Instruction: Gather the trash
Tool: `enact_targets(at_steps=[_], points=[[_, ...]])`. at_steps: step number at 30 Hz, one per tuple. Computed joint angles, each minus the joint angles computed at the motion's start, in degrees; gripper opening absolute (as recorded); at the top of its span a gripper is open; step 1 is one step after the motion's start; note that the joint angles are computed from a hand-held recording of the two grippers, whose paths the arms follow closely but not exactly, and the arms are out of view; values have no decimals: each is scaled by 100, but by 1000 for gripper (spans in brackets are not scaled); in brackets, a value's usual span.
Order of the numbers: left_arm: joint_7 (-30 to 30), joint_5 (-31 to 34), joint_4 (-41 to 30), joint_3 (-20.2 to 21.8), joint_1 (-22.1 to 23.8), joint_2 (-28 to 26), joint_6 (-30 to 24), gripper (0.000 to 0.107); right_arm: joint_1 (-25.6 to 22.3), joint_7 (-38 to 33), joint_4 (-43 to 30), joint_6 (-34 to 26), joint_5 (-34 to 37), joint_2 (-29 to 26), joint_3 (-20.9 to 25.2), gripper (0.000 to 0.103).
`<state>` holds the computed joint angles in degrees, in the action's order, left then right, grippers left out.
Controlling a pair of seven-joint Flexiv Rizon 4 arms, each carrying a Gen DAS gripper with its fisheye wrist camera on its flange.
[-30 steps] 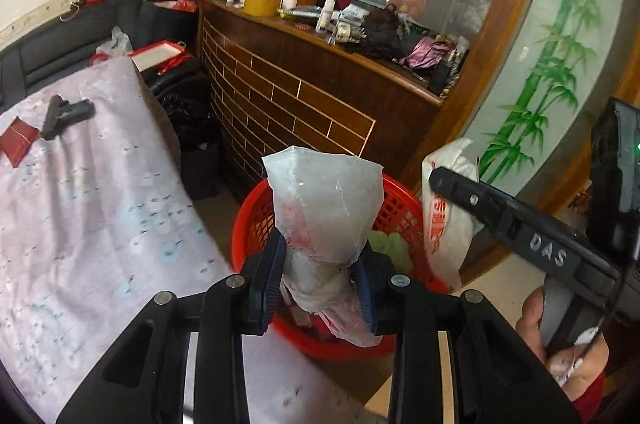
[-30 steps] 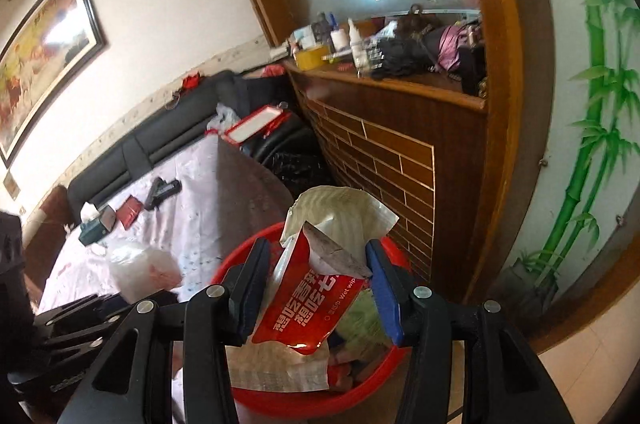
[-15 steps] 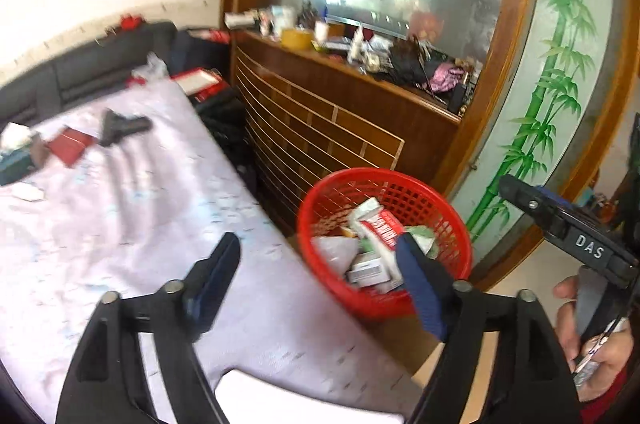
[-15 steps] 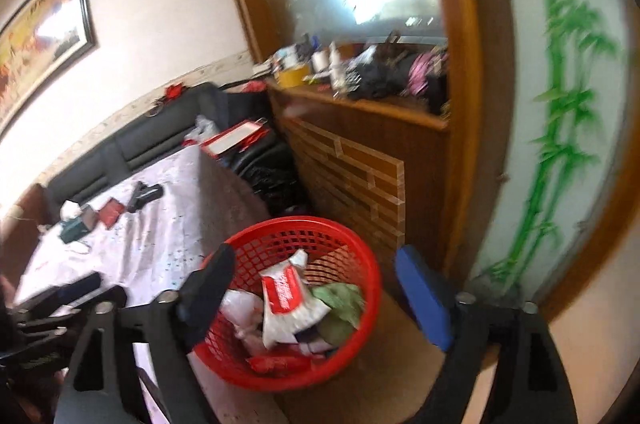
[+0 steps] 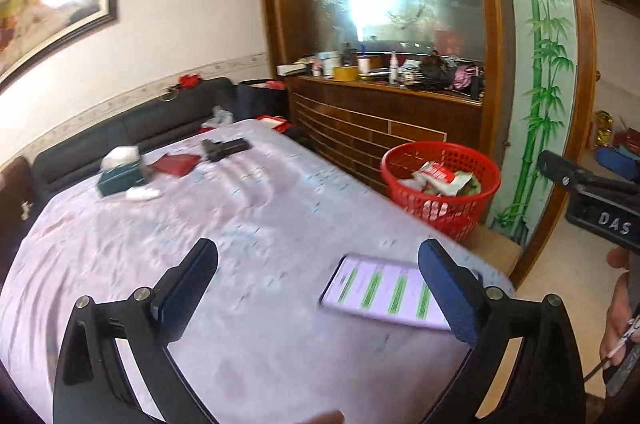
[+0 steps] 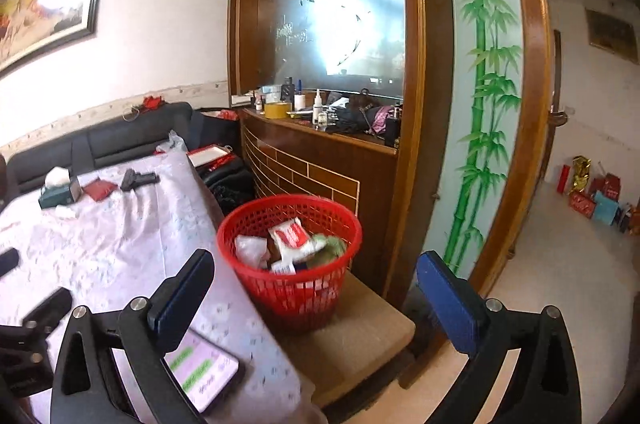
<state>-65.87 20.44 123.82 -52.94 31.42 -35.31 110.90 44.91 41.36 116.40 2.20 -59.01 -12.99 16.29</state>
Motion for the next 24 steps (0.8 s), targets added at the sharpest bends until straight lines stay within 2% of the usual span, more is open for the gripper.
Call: enact_targets(at_steps=[3,6,10,14,16,24], points=[[-222,-31,272,424,-85,221,283,103,86,-19,-111,48,52,-181,12,103],[-411,-82,272,1169,-584,424,527,103,113,-60,-171,186,56,-294,-36,103],[-588,109,244,1783,-958,489,825,103,122,-124,-243,350,-19,-394,-124,103],[-875,400,159,1807,-906,458,696,103,167,-196,-339,359,-60,-490,-182,103],[-975,488,118,1648,-752,407,515,103,177,-249,-365,393,-73,-522,-199,103],[-958,379,141,1482,-618,357,364,103,179,-289,-351,479,-57,-528,-232,103]])
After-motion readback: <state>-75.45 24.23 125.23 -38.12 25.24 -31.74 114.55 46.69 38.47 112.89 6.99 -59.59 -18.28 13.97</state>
